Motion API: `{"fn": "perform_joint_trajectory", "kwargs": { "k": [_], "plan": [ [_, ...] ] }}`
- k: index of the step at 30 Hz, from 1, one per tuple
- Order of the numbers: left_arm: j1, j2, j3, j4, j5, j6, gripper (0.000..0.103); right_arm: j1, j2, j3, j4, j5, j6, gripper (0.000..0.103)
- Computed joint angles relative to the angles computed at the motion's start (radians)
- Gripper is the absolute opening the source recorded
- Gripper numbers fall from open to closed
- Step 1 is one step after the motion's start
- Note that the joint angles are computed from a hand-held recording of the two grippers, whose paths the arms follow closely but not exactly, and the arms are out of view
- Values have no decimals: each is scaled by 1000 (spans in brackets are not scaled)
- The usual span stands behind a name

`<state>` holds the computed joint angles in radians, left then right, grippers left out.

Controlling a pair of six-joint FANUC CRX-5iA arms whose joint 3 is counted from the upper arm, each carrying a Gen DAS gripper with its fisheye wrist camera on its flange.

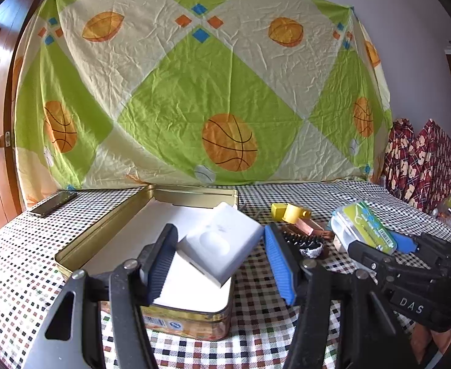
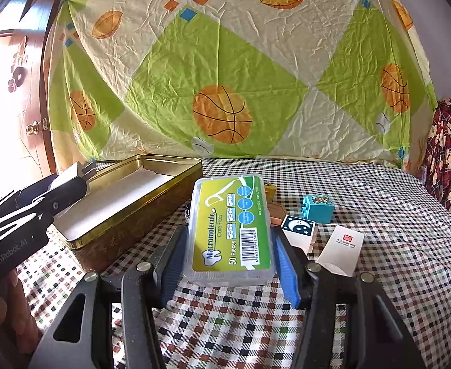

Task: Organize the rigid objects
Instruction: 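Carry the charger over the gold tin with the left gripper while the right gripper carries the green box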

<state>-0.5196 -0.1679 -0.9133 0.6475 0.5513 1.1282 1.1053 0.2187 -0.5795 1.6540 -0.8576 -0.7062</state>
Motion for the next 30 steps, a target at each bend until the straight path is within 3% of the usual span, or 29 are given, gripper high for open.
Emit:
{"fn": "perform_joint_trajectory", "kwargs": {
  "k": [13, 23, 30],
  "plan": [
    [68, -34, -12, -26, -43, 31, 58, -3, 28, 46, -28, 42, 66, 57],
    [125, -48, 9, -24, -133, 14, 58, -14, 41, 78, -55, 102, 125, 57],
    [168, -47, 42, 4, -244, -20, 58, -25, 36, 93, -60, 151, 151, 57]
  ]
}}
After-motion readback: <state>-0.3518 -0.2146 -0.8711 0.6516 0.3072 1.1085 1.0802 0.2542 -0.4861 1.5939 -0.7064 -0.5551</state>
